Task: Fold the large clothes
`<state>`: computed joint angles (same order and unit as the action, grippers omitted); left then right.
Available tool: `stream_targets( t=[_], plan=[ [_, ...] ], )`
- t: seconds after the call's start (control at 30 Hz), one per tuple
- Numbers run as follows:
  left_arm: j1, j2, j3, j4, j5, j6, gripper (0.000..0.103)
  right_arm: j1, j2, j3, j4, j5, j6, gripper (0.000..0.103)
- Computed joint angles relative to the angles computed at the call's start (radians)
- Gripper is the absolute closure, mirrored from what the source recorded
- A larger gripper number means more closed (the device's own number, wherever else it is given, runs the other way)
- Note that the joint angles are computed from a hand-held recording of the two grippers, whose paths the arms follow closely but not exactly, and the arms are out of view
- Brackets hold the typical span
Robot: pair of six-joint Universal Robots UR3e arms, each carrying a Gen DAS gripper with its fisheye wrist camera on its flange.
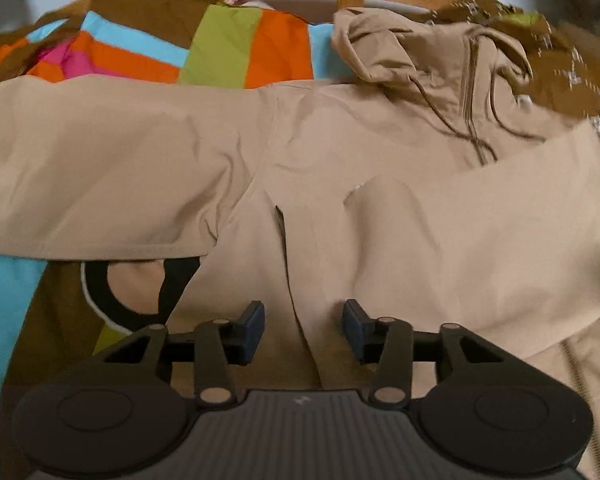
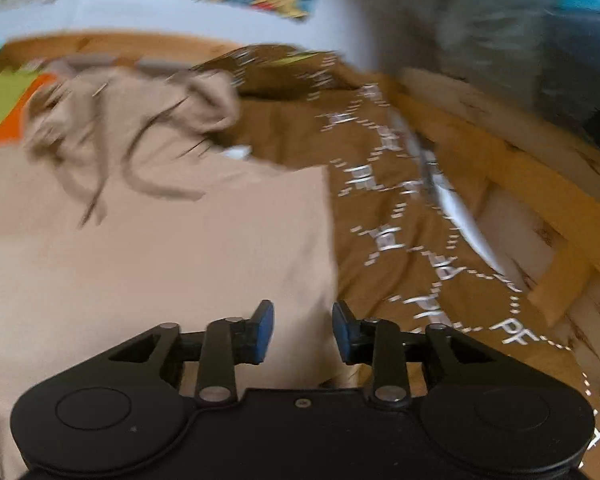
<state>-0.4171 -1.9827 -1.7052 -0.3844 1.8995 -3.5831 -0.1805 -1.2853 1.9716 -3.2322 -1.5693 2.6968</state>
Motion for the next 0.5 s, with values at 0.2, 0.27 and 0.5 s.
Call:
stream_targets(
  t=[0.2,0.27,0.5],
  plan=[
    [0.007,0.019,0.022,-0.068,0.022,-0.013,0.035,0.031,0.056,0.004,-0.015,-0.054,-0.035,0.055],
    [0.02,0.079,0.008,-0.125,0.039,-0.05,0.027,0.022,-0.025,0.031,0.052,-0.01,0.004,0.05],
    [0.131,0.467,-0.192,-0.173,0.095,-0.016,0.003,-0.051,-0.457,0.364,0.086,0.219,0.095,0.012]
  ],
)
